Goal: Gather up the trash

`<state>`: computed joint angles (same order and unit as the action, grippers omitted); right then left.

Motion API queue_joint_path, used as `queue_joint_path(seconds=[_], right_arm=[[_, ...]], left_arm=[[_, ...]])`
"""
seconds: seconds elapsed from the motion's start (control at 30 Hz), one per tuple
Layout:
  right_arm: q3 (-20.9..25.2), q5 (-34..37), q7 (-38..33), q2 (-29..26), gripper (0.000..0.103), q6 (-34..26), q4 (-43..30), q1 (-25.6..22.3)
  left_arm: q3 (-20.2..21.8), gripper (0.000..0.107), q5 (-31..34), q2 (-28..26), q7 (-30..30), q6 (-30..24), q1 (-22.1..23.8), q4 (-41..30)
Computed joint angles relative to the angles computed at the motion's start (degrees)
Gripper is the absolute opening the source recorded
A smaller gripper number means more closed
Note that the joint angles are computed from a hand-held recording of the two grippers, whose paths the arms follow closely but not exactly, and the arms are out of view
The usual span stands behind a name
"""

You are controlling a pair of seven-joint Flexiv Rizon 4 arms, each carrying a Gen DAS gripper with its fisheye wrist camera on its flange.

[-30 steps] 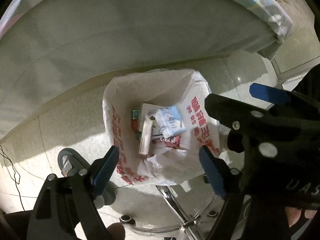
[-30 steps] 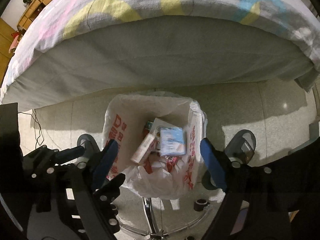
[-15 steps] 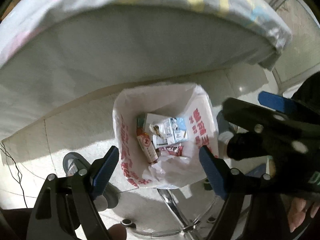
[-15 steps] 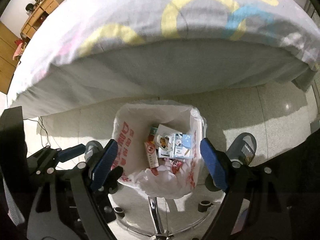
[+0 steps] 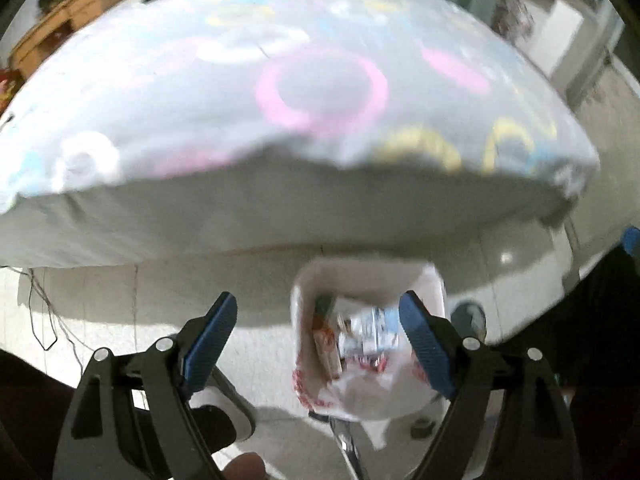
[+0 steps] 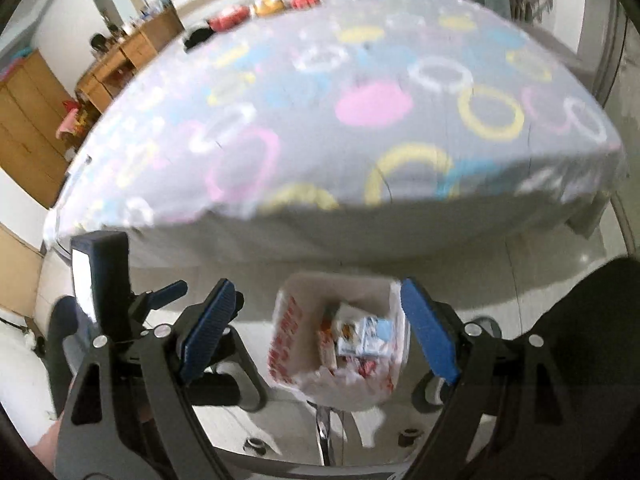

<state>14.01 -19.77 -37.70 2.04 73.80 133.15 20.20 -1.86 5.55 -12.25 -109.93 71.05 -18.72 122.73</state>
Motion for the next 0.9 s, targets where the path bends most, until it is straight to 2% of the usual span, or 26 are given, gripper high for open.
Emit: queue_joint_path(seconds=[0.17, 0.23, 0.33, 0.43, 0.5, 0.6, 0.73, 0.9], right_arm=[[0.7, -6.5, 3.0, 4.1, 0.084, -0.5, -1.1, -1.3], [1.2, -9.8, 4.7, 5.0, 0.088, -0.8, -1.8, -2.1], [2.1, -17.2, 9.2, 6.4, 0.088, -1.0, -2.9, -3.9], [2.6, -22.5, 12.2, 7.5, 0.088, -1.2, -3.7, -5.1], [2.6, -24.2, 13.0, 8.0, 0.089, -0.9, -4.1, -5.5], [3.1, -28.7, 15.4, 9.1, 0.096, -0.2, -4.4, -6.7], [3.5, -33.7, 17.2, 10.1, 0.096, -1.0, -5.0, -7.9], [3.4, -35.1, 18.6, 10.6, 0.096, -0.9, -5.3, -8.4]], left_arm=[[3.0, 0.082, 9.7, 5.5, -8.4, -1.8, -1.3, -2.8], [2.7, 0.086, 13.5, 8.2, -11.4, -3.3, -0.7, -4.2], [1.3, 0.092, 16.8, 12.4, -14.0, -3.7, 1.1, -5.2], [-1.1, 0.095, 21.1, 16.1, -17.5, -7.4, 3.3, -7.4], [-2.5, 0.095, 22.0, 18.0, -18.3, -9.3, 4.7, -8.4], [-4.3, 0.095, 21.7, 20.1, -17.4, -12.7, 6.2, -9.6], [-6.6, 0.095, 25.0, 22.5, -18.8, -16.2, 8.0, -10.8], [-7.1, 0.095, 23.8, 24.4, -17.8, -17.0, 9.2, -10.6]])
